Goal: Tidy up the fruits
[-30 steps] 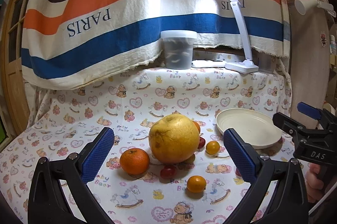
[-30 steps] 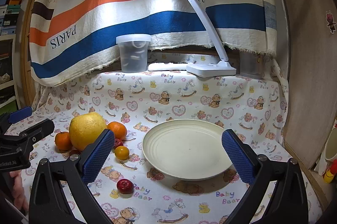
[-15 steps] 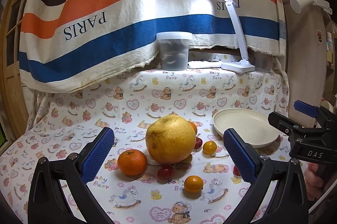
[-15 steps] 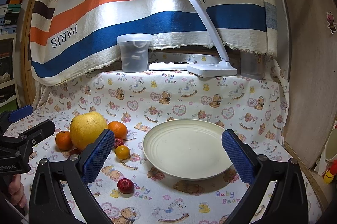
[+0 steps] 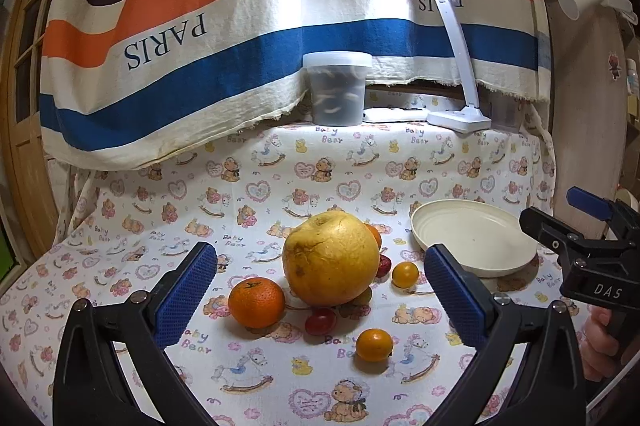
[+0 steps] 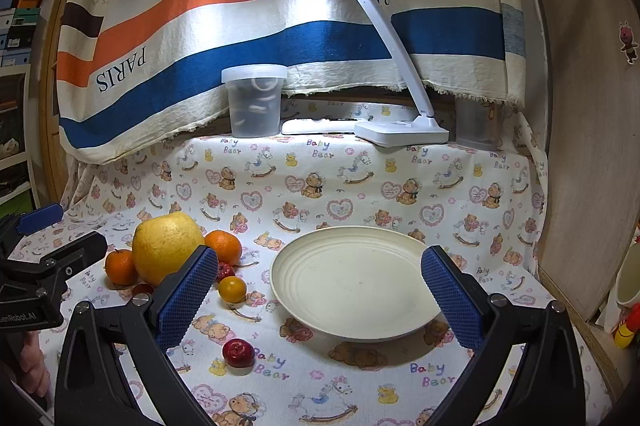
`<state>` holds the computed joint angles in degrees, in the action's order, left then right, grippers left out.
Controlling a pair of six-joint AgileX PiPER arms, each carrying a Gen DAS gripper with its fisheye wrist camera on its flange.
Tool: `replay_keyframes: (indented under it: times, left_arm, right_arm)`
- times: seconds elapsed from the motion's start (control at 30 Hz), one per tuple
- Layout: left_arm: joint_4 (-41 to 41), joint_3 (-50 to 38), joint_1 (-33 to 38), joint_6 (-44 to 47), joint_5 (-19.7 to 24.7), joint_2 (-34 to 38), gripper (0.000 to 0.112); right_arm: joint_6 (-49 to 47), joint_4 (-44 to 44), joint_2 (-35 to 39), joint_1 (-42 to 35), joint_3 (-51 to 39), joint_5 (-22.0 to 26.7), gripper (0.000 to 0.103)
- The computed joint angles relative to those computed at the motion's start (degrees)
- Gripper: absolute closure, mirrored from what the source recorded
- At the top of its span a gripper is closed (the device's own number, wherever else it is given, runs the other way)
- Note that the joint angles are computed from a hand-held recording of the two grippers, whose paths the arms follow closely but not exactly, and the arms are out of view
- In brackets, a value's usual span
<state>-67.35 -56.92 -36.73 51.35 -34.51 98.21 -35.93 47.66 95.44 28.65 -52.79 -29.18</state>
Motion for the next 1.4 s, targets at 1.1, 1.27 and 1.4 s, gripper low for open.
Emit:
replay_keyframes:
  times: [1.1,1.27,1.4]
  left_arm:
    - [2.47,4.14,-5.83,-3.72,-14.15,-1.13,0.01]
    - [2.2,3.96,-4.48,-3.61,-11.13,-1.73,0.01]
    - [1.57,3.18,-2.51,-3.02,-7.59,-1.95,0.01]
  right_arm:
    - [0.51,-0.74,-0.34,-0.42,0.35,0.72,0.001]
    - [2.15,-1.02,-1.14,-1.95,-0.13,3.74,0.001]
    - [-4.46,5.39,-0.83,-1.64,-1.86,3.42,0.001]
